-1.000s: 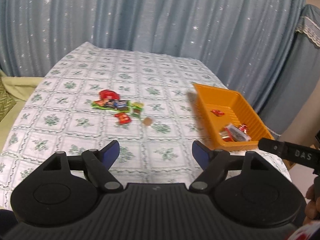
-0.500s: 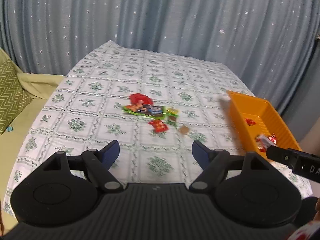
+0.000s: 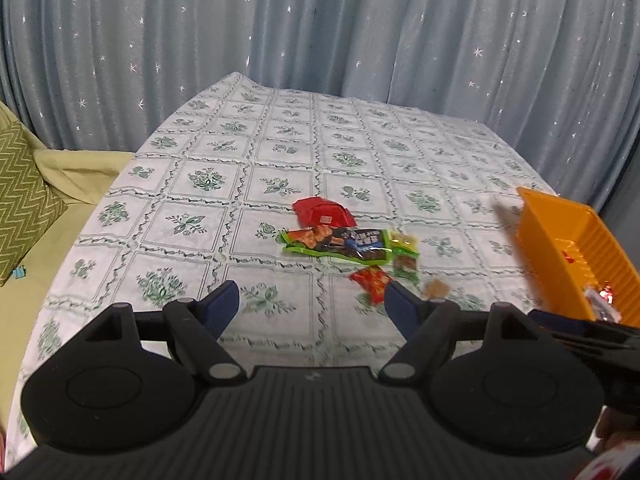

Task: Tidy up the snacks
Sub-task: 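Grasp the small clear packet of brown wafer with the right tool, then grasp the red printed candy bag with the left tool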

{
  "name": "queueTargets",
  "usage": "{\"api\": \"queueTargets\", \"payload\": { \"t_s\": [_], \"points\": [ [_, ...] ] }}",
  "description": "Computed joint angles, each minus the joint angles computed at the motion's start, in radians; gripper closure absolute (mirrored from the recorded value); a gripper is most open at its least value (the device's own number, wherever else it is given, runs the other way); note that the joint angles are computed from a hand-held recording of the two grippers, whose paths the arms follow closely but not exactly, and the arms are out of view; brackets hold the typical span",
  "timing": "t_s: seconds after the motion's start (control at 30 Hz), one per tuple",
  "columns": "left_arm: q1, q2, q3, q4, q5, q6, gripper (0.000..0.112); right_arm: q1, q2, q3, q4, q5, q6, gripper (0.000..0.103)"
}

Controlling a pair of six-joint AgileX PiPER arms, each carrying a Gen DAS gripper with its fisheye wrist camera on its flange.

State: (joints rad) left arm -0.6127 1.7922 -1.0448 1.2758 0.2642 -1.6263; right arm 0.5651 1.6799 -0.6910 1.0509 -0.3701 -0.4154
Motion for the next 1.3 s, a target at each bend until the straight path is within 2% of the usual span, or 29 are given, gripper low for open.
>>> {"api": "queueTargets", "payload": {
  "t_s": [0.17,0.23,0.33,0.43,0.53,0.63,0.77,0.83,0.97,1.03,1.2,1.3],
  "points": [
    [0.049,0.092,-0.064,0.066,-0.039,-0.047,0.035,-0.066,0.163,-0.119,-0.167,0.030,0.162,0.053],
    [0.064,0.119,-0.080,0.111,-0.050,-0.101,0.034,-0.082,0.216,-0.170,-0.188,0.043,0.177,0.054],
    [0.082,0.154,-0.106,0.092,-0.070,-0.094,0.034,-0.095,0.272,-0.229,-0.214,0.051,0.203,0.058],
    [0.092,0.179,-0.125,0.002,-0.095,-0.005,0.034,-0.103,0.316,-0.280,-0.217,0.057,0.202,0.060],
    [0.092,0.198,-0.140,-0.035,-0.100,0.038,0.034,-0.090,0.349,-0.321,-0.113,0.037,0.094,0.062],
    [0.094,0.211,-0.150,-0.067,-0.106,0.063,0.034,-0.067,0.366,-0.349,0.049,0.006,-0.106,0.073],
    [0.090,0.227,-0.162,-0.154,-0.117,0.148,0.034,-0.052,0.370,-0.339,0.089,-0.025,-0.220,0.081],
    [0.087,0.232,-0.165,-0.183,-0.125,0.169,0.034,-0.045,0.373,-0.331,0.093,-0.043,-0.259,0.081],
    [0.076,0.239,-0.171,-0.140,-0.143,0.121,0.034,-0.051,0.355,-0.294,0.042,-0.050,-0.219,0.082],
    [0.069,0.249,-0.186,-0.188,-0.152,0.169,0.034,-0.064,0.331,-0.261,0.006,-0.052,-0.166,0.082],
    [0.038,0.293,-0.247,-0.177,-0.152,0.148,0.035,-0.088,0.284,-0.190,-0.056,-0.061,-0.080,0.082],
    [0.017,0.336,-0.304,-0.261,-0.140,0.240,0.039,-0.104,0.264,-0.156,-0.102,-0.061,-0.026,0.082]
  ]
}}
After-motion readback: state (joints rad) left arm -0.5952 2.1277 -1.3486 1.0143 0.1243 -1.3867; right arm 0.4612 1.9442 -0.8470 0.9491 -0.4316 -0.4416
